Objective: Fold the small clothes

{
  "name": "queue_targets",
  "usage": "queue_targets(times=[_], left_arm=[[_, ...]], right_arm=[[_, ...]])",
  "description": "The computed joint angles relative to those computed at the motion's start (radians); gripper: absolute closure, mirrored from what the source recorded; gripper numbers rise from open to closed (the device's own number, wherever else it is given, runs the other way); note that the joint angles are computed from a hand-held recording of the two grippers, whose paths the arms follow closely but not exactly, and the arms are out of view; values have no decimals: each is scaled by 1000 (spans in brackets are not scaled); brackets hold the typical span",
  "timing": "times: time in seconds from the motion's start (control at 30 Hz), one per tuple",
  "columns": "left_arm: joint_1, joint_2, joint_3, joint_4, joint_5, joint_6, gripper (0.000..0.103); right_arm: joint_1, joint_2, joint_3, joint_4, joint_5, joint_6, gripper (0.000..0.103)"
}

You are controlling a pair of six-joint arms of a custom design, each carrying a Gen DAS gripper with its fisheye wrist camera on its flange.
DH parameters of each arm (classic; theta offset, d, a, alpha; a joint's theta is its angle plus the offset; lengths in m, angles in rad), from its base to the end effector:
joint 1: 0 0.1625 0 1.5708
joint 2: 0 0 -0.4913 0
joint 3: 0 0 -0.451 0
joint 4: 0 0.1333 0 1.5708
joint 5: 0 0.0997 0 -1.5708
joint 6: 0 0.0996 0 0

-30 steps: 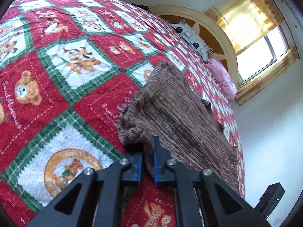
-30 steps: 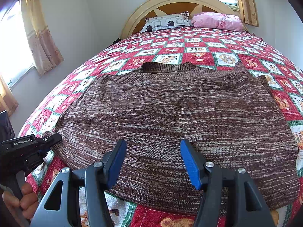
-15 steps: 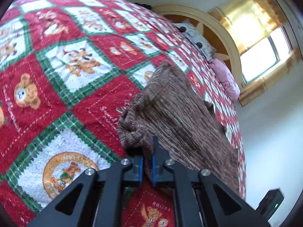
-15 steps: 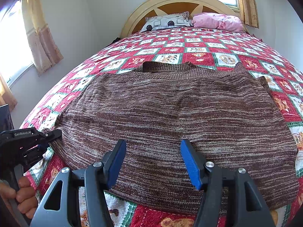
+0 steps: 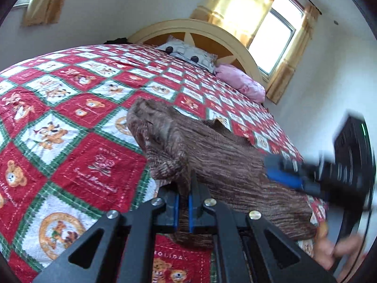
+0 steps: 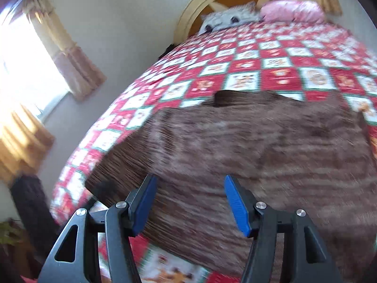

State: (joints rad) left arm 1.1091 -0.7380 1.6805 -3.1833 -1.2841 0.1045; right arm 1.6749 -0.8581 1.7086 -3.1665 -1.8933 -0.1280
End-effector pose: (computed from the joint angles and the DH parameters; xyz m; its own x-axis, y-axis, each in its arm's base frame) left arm -0.1967 -0.7577 0.1152 -0.8954 0.3418 -0.2852 0.4450 0.6698 -0.5945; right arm 0.1797 -0.7414 0.1934 -0.9480 0.0210 0.3176 -0.1990 0.7397 -0.6428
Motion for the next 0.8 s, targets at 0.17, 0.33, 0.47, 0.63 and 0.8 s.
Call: queue_targets(times=[0.17,0.33,0.47,0.63,0.8], left_arm=[[-13,7,5,-17,11,49,98],[-14,11,1,1,11,57,98],[-15,13,1,9,0,78,98],[-10,11,-2,31,-15,70,98],[-9,9,2,31,-23,69,98]], right_arm=[[-1,67,-215,363,93,51,42],[10,193,-454,642,105,91,42],[19,295,-648,857,115,117,42],[38,409,-847,1011,50,115,42],[64,490,-966,1101,-100,63,42]])
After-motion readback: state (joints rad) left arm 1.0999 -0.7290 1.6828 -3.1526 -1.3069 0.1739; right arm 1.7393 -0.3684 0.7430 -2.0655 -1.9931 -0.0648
